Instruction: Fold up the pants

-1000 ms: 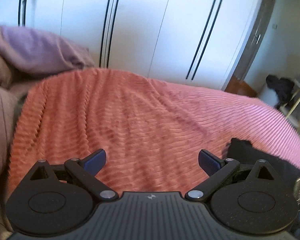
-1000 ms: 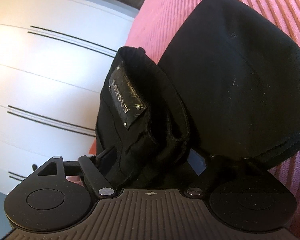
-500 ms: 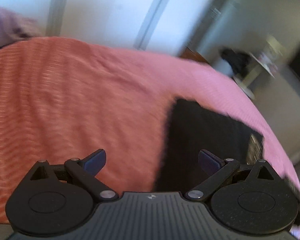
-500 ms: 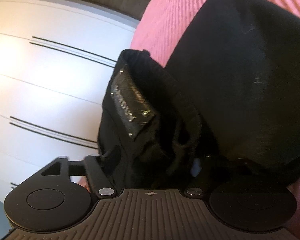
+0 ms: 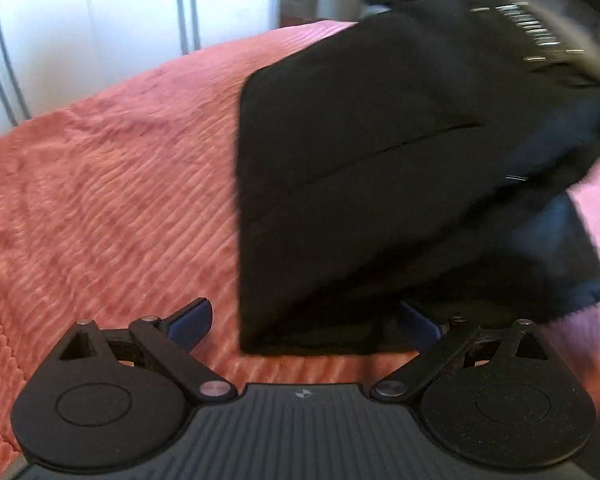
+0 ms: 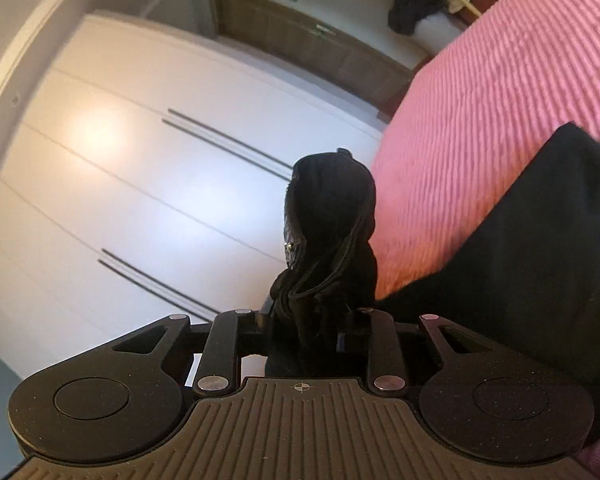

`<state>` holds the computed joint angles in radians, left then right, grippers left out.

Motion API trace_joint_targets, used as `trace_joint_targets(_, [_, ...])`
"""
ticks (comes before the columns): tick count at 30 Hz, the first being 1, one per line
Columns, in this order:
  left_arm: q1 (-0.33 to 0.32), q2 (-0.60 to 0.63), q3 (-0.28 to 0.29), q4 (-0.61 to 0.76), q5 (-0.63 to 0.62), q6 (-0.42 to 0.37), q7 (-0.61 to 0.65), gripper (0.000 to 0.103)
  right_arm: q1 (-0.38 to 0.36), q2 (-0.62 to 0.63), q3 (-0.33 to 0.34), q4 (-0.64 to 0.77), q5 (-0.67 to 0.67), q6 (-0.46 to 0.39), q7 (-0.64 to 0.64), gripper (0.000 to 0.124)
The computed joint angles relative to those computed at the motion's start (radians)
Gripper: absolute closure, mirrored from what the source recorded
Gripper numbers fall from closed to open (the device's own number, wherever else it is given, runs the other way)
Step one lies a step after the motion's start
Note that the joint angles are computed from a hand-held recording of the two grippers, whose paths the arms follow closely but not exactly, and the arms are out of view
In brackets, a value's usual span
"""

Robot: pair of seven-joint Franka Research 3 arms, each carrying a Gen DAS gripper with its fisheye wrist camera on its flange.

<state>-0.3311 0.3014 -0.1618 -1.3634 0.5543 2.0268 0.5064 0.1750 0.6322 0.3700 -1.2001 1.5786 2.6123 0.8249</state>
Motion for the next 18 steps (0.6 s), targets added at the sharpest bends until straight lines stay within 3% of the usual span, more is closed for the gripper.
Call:
trace_joint_targets(2, [-0.014, 0.043, 0.011, 0.052, 0.028, -0.030, -0.026, 0.007, -0.027, -0.024, 0.007, -0.039, 0.056, 0.011, -0.043, 0.095])
trace_joint_targets(4, [-0.023, 0.046, 0.026, 0.041, 0.060, -0.018, -0.077, 0.022, -0.036, -0.032, -0.006, -0.049, 0.097, 0.044, -0.058, 0.095])
trace_joint_targets(6, [-0.011, 0.018, 0.031, -0.014, 0.068, 0.048, -0.133, 0.039, -0.019, -0.041, -0.043, -0.057, 0.065, 0.104, -0.014, 0.095])
trace_joint_targets(7, [-0.002, 0.000, 0.032, -0.048, 0.068, 0.086, -0.167, 0.042, 0.002, -0.035, -0.072, -0.051, -0.009, 0.137, 0.061, 0.093])
trace_joint_targets(9, [0.015, -0.029, 0.032, -0.104, 0.078, 0.166, -0.213, 0.050, 0.057, 0.002, -0.153, -0.025, -0.271, 0.140, 0.362, 0.083])
trace_joint_targets(11, [0.021, -0.038, 0.028, -0.124, 0.099, 0.204, -0.231, 0.051, 0.125, 0.045, -0.268, 0.017, -0.515, 0.065, 0.674, 0.066])
trace_joint_targets(12, [0.024, -0.038, 0.026, -0.128, 0.103, 0.219, -0.234, 0.053, 0.134, 0.063, -0.288, 0.041, -0.577, 0.027, 0.742, 0.065])
trace_joint_targets(16, [0.050, -0.052, 0.020, -0.163, 0.058, 0.284, -0.270, 0.048, 0.131, 0.119, -0.239, 0.123, -0.654, 0.045, 0.710, 0.036])
trace_joint_targets(18, [0.057, -0.049, 0.016, -0.160, 0.024, 0.276, -0.277, 0.038, 0.150, 0.151, -0.244, 0.164, -0.722, 0.062, 0.740, 0.037])
